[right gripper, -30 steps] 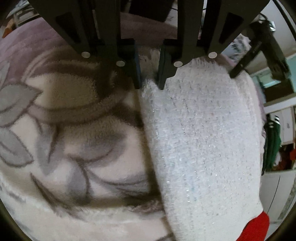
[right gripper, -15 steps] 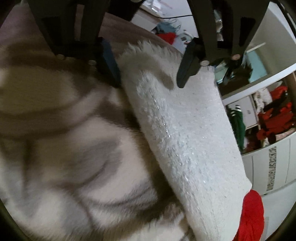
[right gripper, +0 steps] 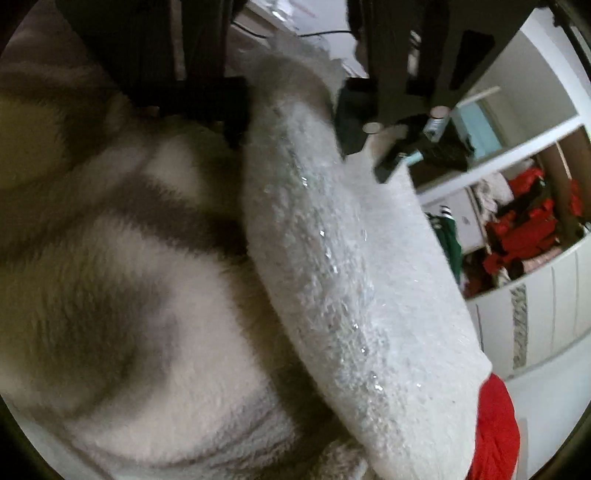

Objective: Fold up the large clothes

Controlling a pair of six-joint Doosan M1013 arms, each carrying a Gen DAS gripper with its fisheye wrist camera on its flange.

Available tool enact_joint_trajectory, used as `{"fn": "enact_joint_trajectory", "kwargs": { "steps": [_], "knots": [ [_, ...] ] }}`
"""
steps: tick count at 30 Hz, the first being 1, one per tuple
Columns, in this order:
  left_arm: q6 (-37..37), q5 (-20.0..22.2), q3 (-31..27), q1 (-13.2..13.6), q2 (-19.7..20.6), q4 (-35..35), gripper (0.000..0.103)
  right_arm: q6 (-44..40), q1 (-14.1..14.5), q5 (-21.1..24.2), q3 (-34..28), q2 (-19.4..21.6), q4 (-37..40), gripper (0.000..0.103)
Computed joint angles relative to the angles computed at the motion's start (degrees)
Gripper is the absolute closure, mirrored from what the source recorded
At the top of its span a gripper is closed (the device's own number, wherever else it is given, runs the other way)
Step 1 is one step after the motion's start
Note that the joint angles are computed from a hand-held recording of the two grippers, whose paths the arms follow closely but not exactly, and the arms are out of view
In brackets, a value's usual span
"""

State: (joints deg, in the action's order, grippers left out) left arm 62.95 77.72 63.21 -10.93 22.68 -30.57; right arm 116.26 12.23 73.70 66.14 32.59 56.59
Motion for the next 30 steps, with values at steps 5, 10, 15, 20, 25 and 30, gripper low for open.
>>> {"fn": "enact_joint_trajectory", "kwargs": {
  "steps": [5, 10, 15, 20, 25, 30],
  "knots": [
    [-1.1, -0.29, 0.79, 0.06, -2.37, 0.04, 0.086, 1.6, 0.14, -1.19, 1.49, -2.5, 0.19, 0.078],
    [-4.17, 0.46, 0.96, -0.66, -5.01, -0.58, 0.087, 2.79, -0.52, 0.3, 3.3, -6.02, 1.93, 0.081],
    [-6.94, 2.97, 4.03, -1.42, -7.6, 0.68, 0.087, 2.83, -0.87, 5.01, 6.58, -9.65, 0.13, 0.081],
    [-7.33, 1.06, -1.25, -2.49, -5.75, 3.21, 0.088, 2.91, -0.71, 4.87, 5.72, -8.94, 1.18, 0.081],
    [-3.14, -4.76, -11.48, -1.59, -0.94, 3.64, 0.089, 0.35, -0.95, 4.06, -4.46, -5.23, 2.27, 0.081],
    [1.4, -5.69, -27.65, -0.57, 8.49, 4.06, 0.089, 3.49, -2.02, 2.76, -20.91, 2.62, 1.11, 0.082]
  ]
}}
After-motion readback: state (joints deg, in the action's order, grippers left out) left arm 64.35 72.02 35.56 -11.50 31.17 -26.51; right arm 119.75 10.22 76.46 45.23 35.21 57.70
